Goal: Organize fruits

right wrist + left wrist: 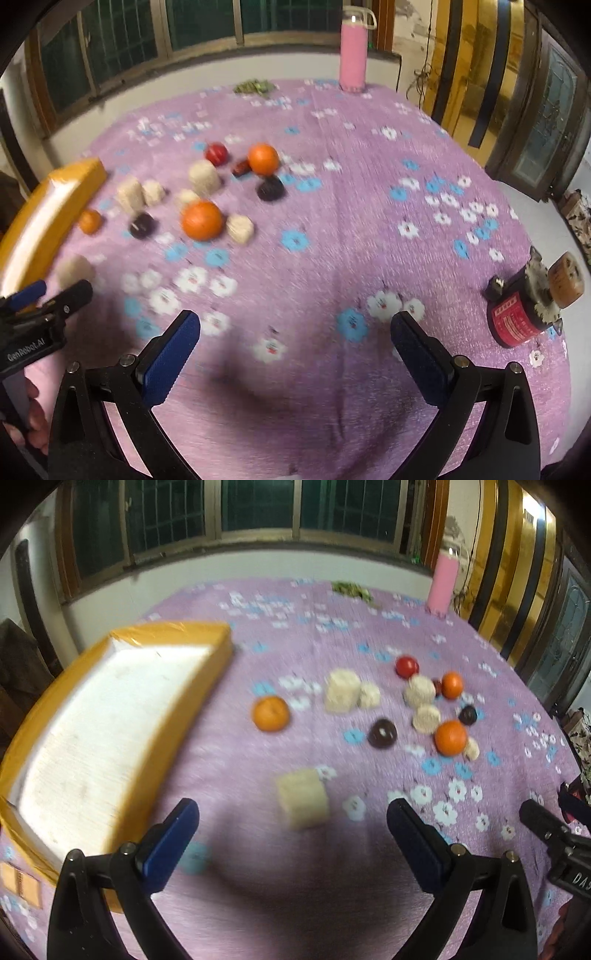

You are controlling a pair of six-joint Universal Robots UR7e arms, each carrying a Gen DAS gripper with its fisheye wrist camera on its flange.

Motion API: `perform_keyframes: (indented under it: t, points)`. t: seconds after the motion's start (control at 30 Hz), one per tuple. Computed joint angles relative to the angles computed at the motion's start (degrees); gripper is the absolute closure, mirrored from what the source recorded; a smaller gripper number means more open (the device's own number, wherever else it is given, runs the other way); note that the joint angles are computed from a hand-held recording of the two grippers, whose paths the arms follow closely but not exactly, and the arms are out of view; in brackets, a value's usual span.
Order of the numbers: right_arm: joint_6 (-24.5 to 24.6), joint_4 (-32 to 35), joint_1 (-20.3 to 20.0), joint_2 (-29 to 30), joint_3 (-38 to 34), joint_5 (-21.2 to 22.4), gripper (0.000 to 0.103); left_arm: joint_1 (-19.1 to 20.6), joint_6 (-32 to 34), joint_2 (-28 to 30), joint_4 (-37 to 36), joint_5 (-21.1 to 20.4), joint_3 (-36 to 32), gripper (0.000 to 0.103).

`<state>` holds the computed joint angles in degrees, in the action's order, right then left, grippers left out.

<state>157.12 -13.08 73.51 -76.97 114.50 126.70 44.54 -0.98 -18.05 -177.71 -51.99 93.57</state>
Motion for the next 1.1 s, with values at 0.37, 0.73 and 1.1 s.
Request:
perform_keyframes:
  t: [0.37, 0.73, 1.1]
  points:
    - [-4.3, -7.6, 5.7, -2.8, 3.5, 0.9, 0.0, 0.1, 6.6, -4.1, -10.9, 0.8, 4.0, 0.0]
    - [-6.2, -9.3, 6.7, -4.2, 5.1, 1.0, 0.0, 0.4, 7.5, -4.7, -12.2, 0.7, 5.0, 0.0]
    - [-9.3, -11.9, 7.6, -4.8, 6.7, 2.1, 0.0, -0.1, 6.9, -5.1, -11.9, -0.5, 5.6, 0.0]
